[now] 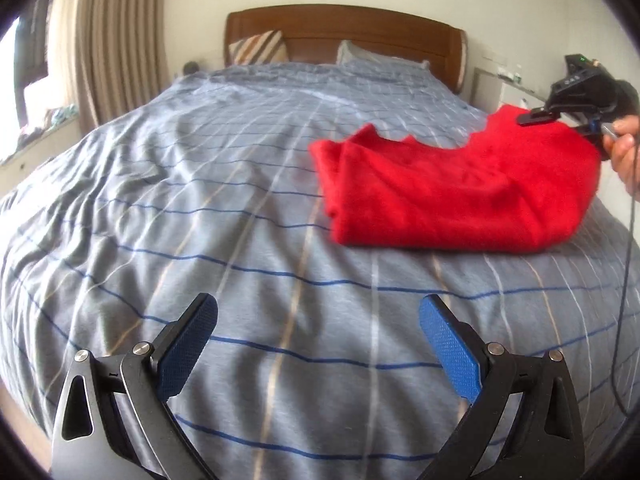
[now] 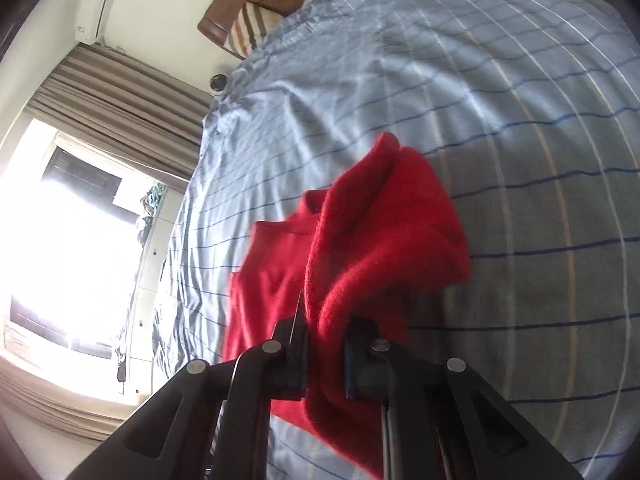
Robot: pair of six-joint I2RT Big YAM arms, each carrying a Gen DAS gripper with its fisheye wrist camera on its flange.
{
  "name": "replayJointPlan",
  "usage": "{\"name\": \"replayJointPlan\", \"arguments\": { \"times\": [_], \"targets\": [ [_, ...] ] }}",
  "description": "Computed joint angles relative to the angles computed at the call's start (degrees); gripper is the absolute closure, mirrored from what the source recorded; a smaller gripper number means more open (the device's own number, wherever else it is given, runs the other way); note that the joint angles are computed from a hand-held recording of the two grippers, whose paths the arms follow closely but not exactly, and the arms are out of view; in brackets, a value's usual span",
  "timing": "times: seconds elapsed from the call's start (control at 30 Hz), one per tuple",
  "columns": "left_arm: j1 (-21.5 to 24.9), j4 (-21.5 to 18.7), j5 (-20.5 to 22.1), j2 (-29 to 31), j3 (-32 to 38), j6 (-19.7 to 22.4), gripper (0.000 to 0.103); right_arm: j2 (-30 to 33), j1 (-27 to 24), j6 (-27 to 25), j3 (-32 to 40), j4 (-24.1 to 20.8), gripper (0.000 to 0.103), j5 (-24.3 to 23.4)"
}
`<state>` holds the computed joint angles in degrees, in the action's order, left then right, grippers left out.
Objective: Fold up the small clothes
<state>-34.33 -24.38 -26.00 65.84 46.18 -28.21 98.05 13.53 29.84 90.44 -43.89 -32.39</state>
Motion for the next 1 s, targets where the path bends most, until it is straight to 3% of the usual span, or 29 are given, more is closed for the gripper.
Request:
{"name": "replayJointPlan", "arguments": {
  "times": [0.13,0.3,0.37,0.4,0.43,0.47,0.53,0.6,0.67,0.77,0.83,0.93,1.0],
  "targets": [
    [5.33,-0.02,0.38,-3.00,-2.32,-5.21,0.002,5.04,6.30,4.69,7.86,0.35,0.090,1.59],
    [9.79,-0.99,2.72,-3.86,-3.74,-7.55,0.002,13.13,13.23,2.61,17.93,-4.88,0.090,8.83],
    [10.38,-1.20,3.33,-3.93,-4.00,-7.54,0.002,15.65,15.13,1.55,20.43,-6.82,0.085,11.63],
    [10.55,-1.32,3.46,-3.97,-4.09,-7.49,0.002,16.71,15.64,1.97,21.08,-6.90,0.076,10.92],
    [10.91,-1.38,3.72,-4.11,-4.23,-7.34,0.002,17.21,15.81,2.92,20.58,-5.99,0.060,8.07],
    [11.27,-1.52,3.99,-4.39,-4.37,-7.37,0.002,17.48,15.73,4.45,19.82,-4.39,0.052,3.56],
    [12.05,-1.48,4.79,-4.86,-4.66,-7.64,0.002,16.09,15.39,7.11,16.56,0.75,0.049,-2.80],
    [13.10,-1.23,5.89,-5.43,-4.95,-7.68,0.002,12.88,15.16,6.21,12.99,4.12,0.049,-4.29],
    [13.97,-0.88,7.08,-5.67,-5.04,-7.93,0.002,9.47,14.94,0.86,10.74,3.64,0.049,-0.12],
    [14.55,-0.44,8.50,-5.54,-4.99,-8.83,0.002,7.03,16.39,-12.71,11.24,-3.28,0.050,13.45],
    [14.52,-0.30,8.93,-5.08,-4.71,-9.01,0.002,6.45,17.47,-18.04,10.28,-4.87,0.051,16.93],
    [13.89,-0.26,8.76,-4.45,-4.41,-8.81,0.002,4.76,19.95,-22.74,5.74,0.36,0.056,19.38],
    [13.39,-0.58,8.10,-4.20,-4.33,-8.49,0.002,5.79,21.55,-25.02,4.81,0.21,0.062,18.96]
  ]
}}
